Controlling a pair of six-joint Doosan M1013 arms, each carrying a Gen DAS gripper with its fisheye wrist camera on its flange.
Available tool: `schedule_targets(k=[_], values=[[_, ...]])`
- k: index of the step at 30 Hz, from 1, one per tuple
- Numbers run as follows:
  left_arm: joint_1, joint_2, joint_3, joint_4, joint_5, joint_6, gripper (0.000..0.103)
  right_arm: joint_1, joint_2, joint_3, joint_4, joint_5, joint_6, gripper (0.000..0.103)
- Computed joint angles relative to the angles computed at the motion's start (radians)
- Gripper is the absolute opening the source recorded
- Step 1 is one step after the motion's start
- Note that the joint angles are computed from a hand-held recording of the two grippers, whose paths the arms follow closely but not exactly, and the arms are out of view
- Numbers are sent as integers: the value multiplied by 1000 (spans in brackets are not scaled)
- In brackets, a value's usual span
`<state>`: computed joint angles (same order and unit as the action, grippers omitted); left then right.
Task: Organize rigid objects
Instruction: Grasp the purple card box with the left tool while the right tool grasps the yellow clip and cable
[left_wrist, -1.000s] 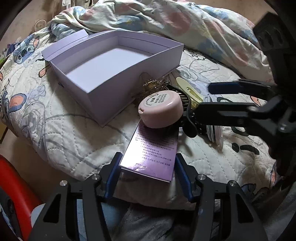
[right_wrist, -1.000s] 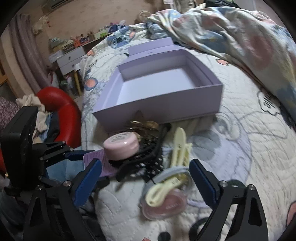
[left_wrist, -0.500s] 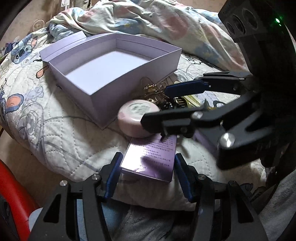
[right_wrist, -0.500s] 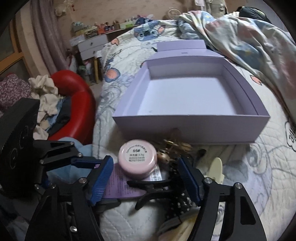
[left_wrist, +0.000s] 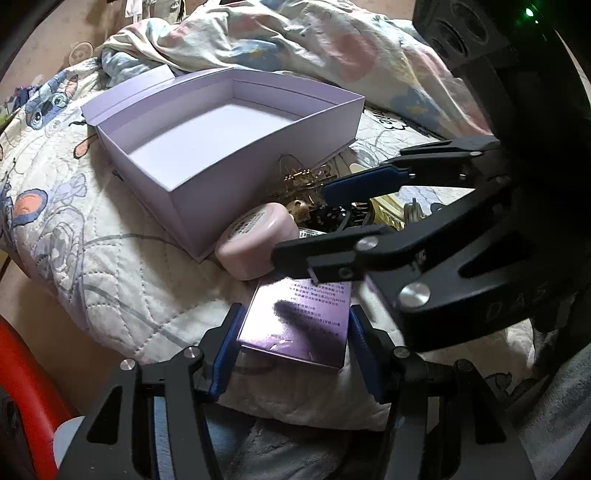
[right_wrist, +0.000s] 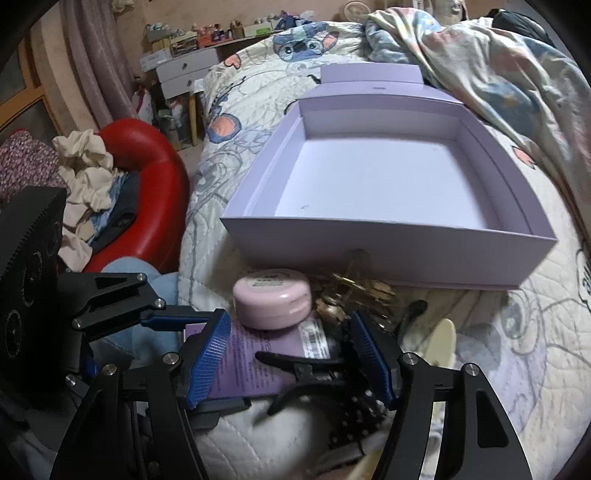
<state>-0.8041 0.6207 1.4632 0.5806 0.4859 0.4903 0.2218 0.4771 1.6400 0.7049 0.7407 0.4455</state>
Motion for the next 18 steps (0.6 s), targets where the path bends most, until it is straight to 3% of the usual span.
schedule_targets(k=[9,16,18], values=[[-10,-20,22,-117,-34,108,53,-30,-35,41,-13,-55,66,68],[-14,-11,20,-73,-39,45,53,-19,-64,82,-66,-167,76,74],[-14,-3,7,-56,-30,37,53,-24,-61,80,-50,-146,63,74]])
